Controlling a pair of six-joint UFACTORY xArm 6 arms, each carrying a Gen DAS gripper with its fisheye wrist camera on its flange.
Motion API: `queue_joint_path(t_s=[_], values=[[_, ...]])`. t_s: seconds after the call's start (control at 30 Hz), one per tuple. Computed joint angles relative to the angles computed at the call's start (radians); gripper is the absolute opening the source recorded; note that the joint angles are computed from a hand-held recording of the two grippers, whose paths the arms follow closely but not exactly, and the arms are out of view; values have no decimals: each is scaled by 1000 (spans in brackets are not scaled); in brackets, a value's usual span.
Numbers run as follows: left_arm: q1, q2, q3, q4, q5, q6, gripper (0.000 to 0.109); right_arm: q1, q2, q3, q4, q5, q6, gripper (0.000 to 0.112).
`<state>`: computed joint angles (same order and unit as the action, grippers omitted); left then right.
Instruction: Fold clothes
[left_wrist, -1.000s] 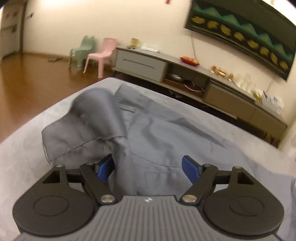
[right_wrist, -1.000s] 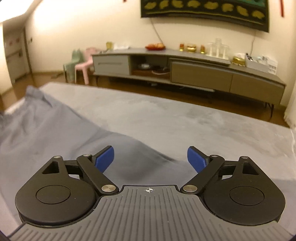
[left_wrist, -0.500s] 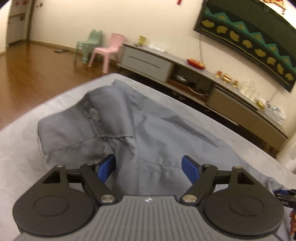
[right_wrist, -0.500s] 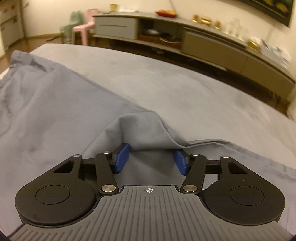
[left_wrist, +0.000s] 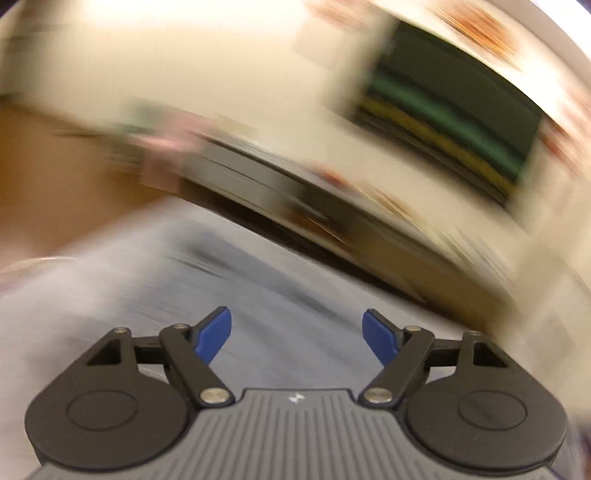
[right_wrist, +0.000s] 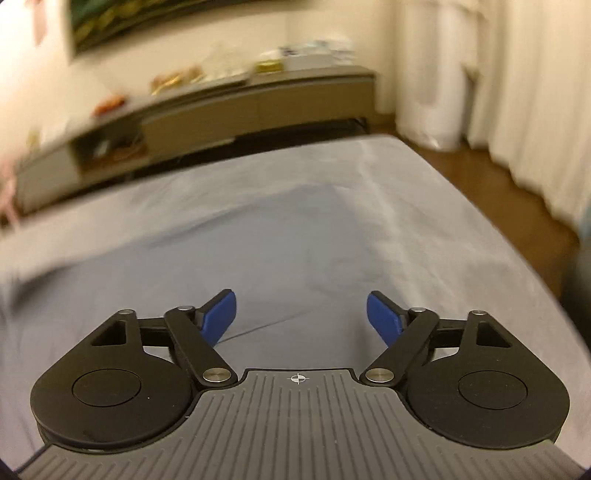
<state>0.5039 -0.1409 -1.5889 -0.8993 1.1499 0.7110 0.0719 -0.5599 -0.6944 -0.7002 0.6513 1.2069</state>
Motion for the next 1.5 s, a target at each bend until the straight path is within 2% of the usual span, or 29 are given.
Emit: queue_joint_path(t_s=[0.03, 0.07, 0.1, 0.17, 0.23, 0.27, 0.3, 0.37, 0.43, 0.53, 0.57, 0.6, 0.63, 0.67, 0.77, 0.8, 0.87, 0.97, 1.0, 1.03, 1.13, 1.2, 1.27, 1.33, 1.4, 1.5], values=[[-28, -24, 35, 28, 57, 51, 79, -12, -4, 19, 43, -26, -35, 73], [-74, -53, 84, 98, 72, 96, 78, -10, 1, 31, 62, -43, -79, 73], [-138, -86, 142, 200, 45, 136, 72, 1, 15, 30, 45, -47, -112, 76], [-230, -137, 246, 357, -44, 192, 69, 58, 32, 19, -28, -2, -187, 79], [-238, -132, 262, 410, -66, 190, 71, 58, 8, 37, 41, -6, -234, 81], [-241, -129, 270, 436, -77, 189, 70, 65, -10, 36, 98, 26, -303, 81], [-239, -121, 268, 459, -84, 177, 66, 68, -29, 39, 153, 51, -372, 81], [-213, -85, 228, 496, -87, 113, 63, 85, -84, 53, 248, 112, -457, 82], [-202, -61, 211, 564, -134, 45, 63, 115, -140, 62, 314, 191, -523, 83], [-184, -23, 182, 646, -186, -81, 66, 172, -197, 80, 361, 260, -557, 89], [-188, -34, 190, 640, -189, -95, 67, 173, -221, 89, 398, 265, -592, 90], [-192, -45, 199, 635, -191, -110, 65, 156, -252, 105, 440, 257, -635, 85], [-196, -56, 207, 630, -194, -124, 65, 120, -295, 134, 471, 226, -639, 77], [-200, -67, 215, 625, -197, -139, 65, 79, -340, 165, 502, 192, -638, 76], [-220, -117, 235, 550, -180, -166, 66, -48, -434, 248, 434, 84, -540, 81], [-240, -136, 232, 506, -151, -169, 67, -81, -440, 263, 396, 61, -501, 80], [-286, -168, 221, 424, -97, -184, 69, -146, -419, 291, 403, -14, -490, 75], [-402, -184, 179, 323, -3, -235, 72, -183, -382, 329, 580, -153, -586, 65], [-444, -182, 163, 291, 17, -255, 74, -175, -371, 332, 623, -185, -610, 52], [-497, -172, 145, 264, 29, -279, 75, -163, -359, 334, 648, -217, -614, 27], [-691, -105, 66, 245, 17, -355, 80, -141, -340, 310, 553, -219, -573, 11], [-836, -34, -3, 283, -30, -410, 83, -135, -352, 308, 529, -249, -577, 0], [-977, 60, -94, 348, -79, -476, 84, -108, -369, 298, 462, -248, -566, 0], [-1073, 163, -190, 369, -79, -535, 84, -79, -378, 296, 458, -260, -611, 0], [-1156, 290, -325, 392, -58, -594, 85, -51, -386, 295, 476, -251, -659, 0], [-1271, 475, -533, 505, -7, -688, 85, -48, -391, 310, 519, -237, -704, 0]])
